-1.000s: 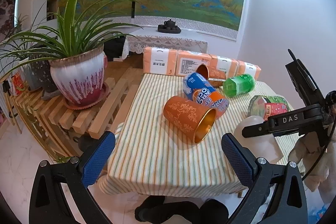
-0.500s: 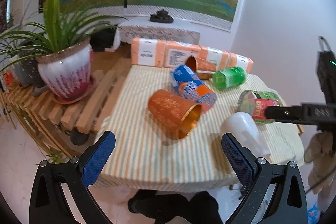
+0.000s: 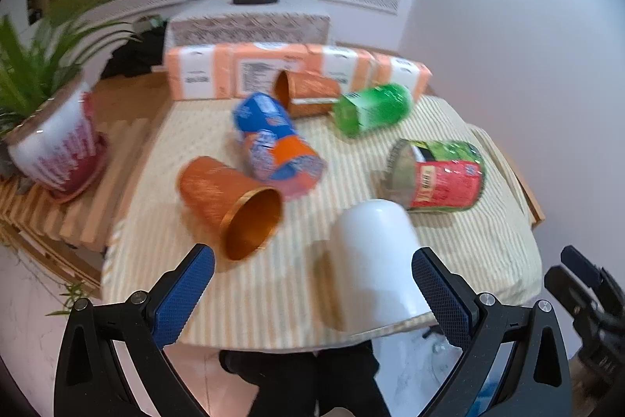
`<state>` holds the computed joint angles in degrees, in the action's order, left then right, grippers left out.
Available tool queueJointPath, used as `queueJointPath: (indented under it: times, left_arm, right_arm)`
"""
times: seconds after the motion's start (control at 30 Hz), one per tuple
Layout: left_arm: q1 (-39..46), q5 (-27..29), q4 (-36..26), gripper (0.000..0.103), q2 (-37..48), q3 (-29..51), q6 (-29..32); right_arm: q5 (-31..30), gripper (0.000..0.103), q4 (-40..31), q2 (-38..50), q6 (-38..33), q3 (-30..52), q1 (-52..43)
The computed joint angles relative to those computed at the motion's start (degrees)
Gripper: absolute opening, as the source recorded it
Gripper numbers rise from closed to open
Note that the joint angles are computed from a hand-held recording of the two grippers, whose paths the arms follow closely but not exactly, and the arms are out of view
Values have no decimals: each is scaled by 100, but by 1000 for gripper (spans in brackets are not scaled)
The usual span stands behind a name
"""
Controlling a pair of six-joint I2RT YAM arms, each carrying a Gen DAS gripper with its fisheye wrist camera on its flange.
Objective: Flip cup upside down
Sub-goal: 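Pass the white cup from the right gripper into the left gripper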
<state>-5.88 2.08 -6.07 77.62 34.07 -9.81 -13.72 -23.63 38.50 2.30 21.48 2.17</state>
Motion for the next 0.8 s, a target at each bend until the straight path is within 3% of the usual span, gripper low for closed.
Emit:
queueJointPath:
  times: [0.27, 0.5, 0.8]
  left_arm:
    - [-340, 216, -1061, 102, 1452, 1500, -258]
    - [-486, -10, -1506, 102, 2363, 2380, -329]
    - [-457, 199, -1866, 100, 3225, 3204, -486]
  right_arm:
    - [-840, 72, -338, -480, -543, -249, -1326]
    - [-1504, 72, -256, -223, -893, -374, -2141]
    - [-1984, 72, -153, 110, -1206, -413, -2862]
